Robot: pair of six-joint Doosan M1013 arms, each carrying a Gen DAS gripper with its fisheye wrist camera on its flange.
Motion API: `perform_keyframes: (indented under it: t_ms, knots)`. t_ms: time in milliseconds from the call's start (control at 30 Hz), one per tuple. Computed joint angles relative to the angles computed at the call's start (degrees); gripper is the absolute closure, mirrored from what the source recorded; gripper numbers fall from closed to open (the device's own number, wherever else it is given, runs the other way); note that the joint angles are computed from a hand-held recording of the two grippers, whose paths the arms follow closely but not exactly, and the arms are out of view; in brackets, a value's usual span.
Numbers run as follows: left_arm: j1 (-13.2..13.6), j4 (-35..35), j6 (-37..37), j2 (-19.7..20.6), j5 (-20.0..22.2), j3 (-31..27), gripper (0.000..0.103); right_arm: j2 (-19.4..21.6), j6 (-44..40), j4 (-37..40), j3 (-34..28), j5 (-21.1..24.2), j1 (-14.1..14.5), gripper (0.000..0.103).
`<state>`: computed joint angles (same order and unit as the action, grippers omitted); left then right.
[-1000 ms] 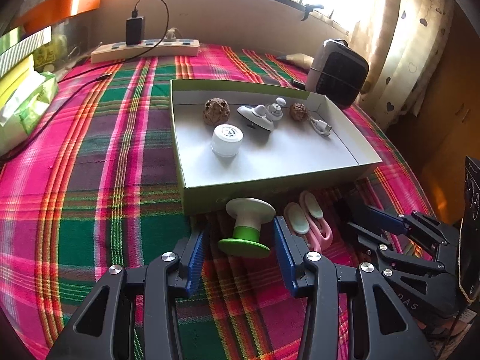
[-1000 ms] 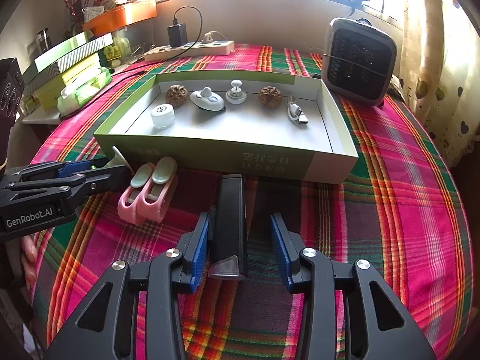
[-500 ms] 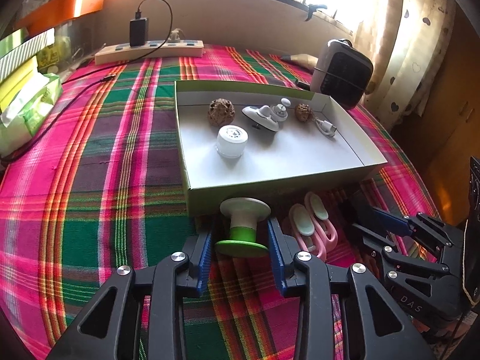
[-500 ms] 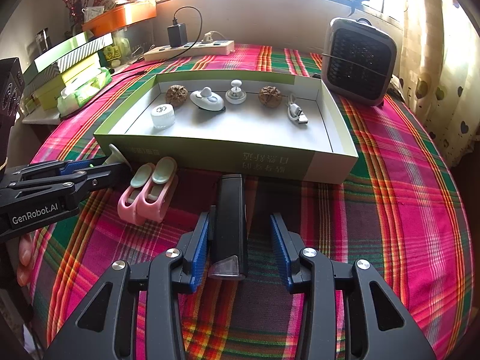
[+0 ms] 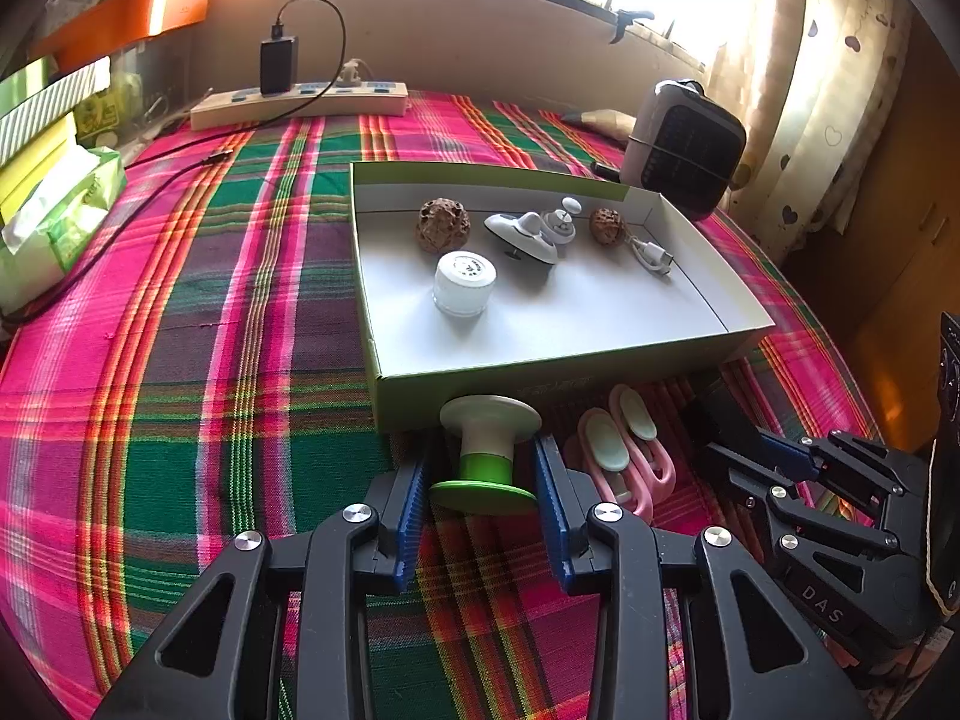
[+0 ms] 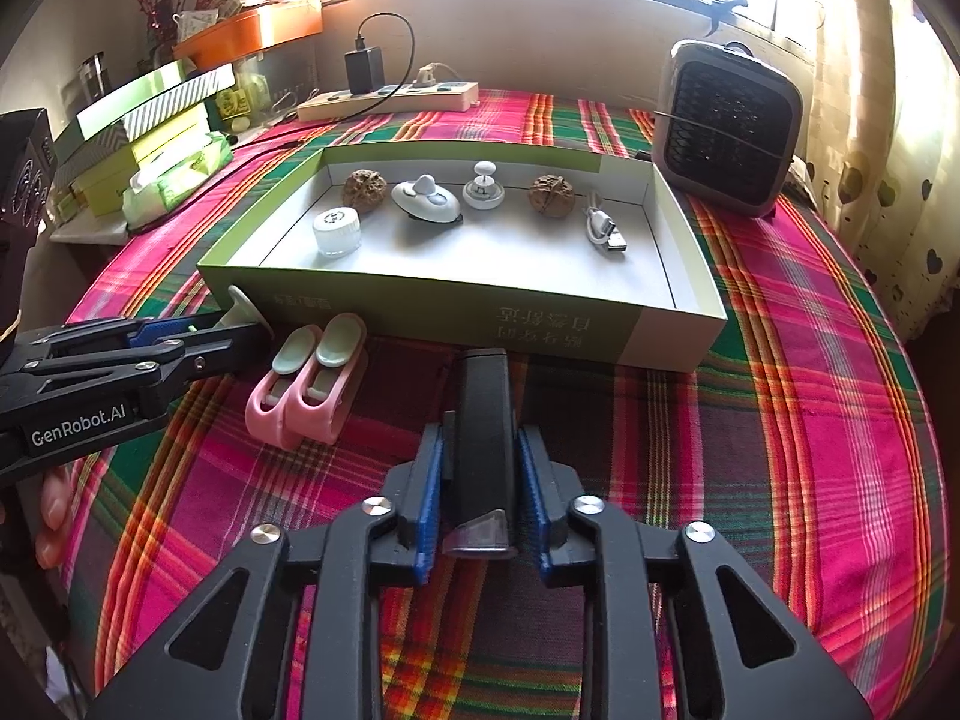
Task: Organize objects
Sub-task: 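Move the left tool to the green-and-white spool while the right tool approaches the black device, then close the left tool on the spool while the right tool grasps the black device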
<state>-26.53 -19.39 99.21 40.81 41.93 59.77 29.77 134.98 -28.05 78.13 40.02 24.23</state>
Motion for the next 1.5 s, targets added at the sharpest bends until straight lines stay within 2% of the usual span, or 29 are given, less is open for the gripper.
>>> perform_keyframes:
  t_ms: [700, 1500]
  knots:
    - [0.0, -0.2, 0.1, -0.3, -0.4, 0.4, 0.072, 0.0, 0.1, 0.0, 0.1, -0.1, 0.0, 0.079]
    - [0.0, -2.5, 1.8, -2.3, -2.7, 1.7, 0.072, -1.4, 0.9, -1.2, 0.5, -2.8, -0.1, 0.079]
